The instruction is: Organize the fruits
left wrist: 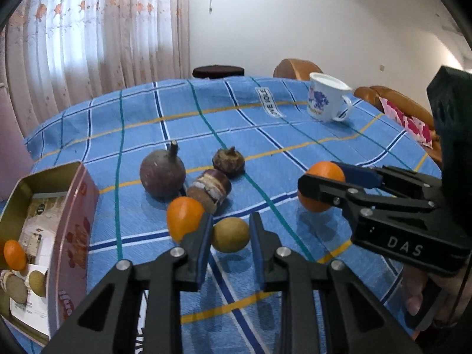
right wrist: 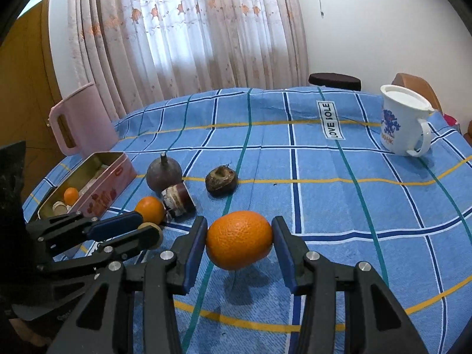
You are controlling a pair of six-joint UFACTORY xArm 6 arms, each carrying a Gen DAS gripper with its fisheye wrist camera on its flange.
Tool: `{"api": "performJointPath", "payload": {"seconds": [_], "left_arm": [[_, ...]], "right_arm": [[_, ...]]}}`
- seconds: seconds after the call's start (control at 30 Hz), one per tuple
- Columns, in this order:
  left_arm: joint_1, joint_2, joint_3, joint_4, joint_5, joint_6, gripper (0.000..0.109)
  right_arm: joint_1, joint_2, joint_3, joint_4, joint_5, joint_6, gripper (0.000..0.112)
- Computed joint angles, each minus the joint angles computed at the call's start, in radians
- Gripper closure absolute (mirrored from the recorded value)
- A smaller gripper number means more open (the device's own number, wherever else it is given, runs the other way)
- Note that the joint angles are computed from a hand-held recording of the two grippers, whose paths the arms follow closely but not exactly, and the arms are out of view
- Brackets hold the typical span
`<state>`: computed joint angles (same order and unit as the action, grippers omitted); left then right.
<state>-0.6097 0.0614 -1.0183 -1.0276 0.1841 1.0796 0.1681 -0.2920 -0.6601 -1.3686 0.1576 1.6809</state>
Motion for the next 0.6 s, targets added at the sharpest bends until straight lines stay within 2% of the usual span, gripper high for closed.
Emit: {"api": "performJointPath", "payload": {"seconds": [0.2,0.6], "left_arm": [[-0.015,-0.013,0.008,-0.088,-0.042,0.086,0.082],[-0.038,-0.034,-0.007,-0.431,-0.108,0.404,0.082]], "right_arm": [[0.001,-0.021,-0.002,-0.132,-0.008,0.119,0.065],[0.021,-0.061,-0.004,-0.343,0.005,0.307,0.065]]}}
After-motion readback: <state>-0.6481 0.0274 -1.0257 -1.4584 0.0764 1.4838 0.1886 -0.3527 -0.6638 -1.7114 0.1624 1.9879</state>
